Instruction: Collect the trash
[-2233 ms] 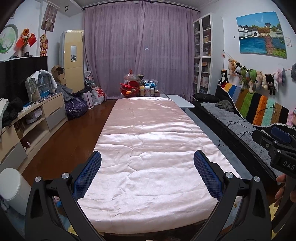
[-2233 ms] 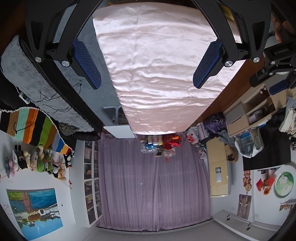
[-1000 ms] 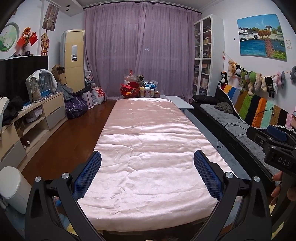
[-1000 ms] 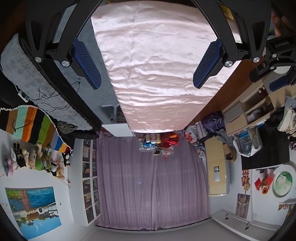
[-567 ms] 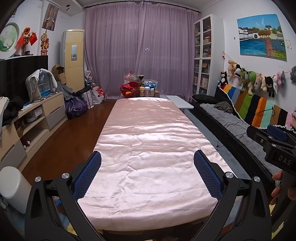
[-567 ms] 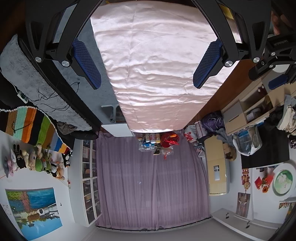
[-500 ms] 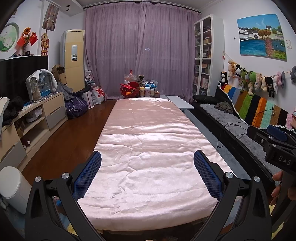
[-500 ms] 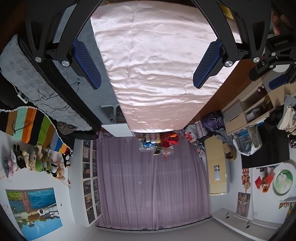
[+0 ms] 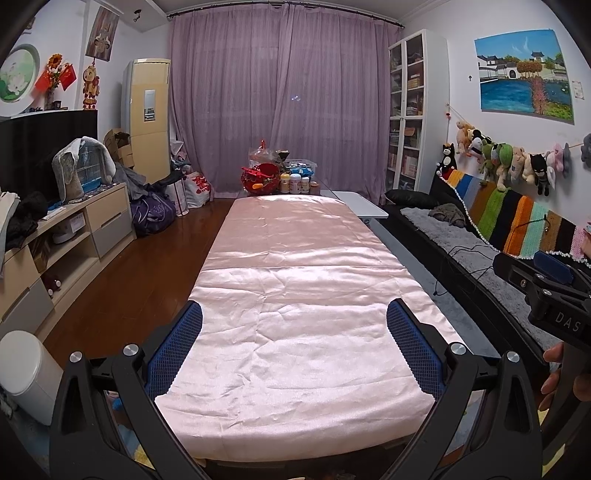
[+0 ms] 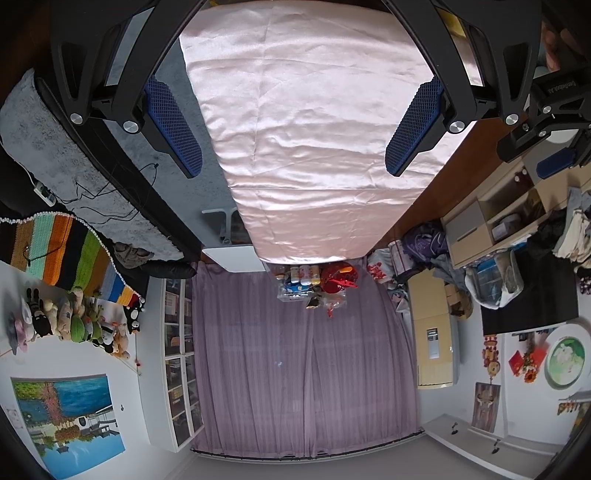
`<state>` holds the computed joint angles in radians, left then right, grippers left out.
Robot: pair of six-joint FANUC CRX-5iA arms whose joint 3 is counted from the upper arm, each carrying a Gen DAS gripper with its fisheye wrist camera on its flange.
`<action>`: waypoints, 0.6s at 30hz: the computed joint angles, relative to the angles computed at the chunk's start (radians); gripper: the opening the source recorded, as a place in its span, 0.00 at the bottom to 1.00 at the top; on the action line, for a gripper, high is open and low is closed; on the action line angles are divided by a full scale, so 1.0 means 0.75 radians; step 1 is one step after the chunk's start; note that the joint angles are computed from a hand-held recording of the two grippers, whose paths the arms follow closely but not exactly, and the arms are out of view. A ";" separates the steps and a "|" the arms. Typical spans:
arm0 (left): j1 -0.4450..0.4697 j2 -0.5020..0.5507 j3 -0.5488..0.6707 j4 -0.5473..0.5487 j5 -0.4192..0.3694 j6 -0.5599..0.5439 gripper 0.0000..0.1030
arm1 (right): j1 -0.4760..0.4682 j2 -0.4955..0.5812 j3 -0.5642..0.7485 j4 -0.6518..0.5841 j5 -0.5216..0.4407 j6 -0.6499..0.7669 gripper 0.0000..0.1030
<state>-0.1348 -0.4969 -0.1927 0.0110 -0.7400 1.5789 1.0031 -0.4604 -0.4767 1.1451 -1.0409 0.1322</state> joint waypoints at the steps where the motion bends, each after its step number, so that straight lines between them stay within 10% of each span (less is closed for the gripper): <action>1: 0.001 -0.002 0.000 -0.001 0.000 0.002 0.92 | -0.002 -0.001 -0.001 0.002 0.002 0.001 0.97; 18: 0.066 -0.007 -0.023 0.158 -0.011 -0.099 0.92 | 0.001 0.005 0.007 0.004 -0.003 0.001 0.97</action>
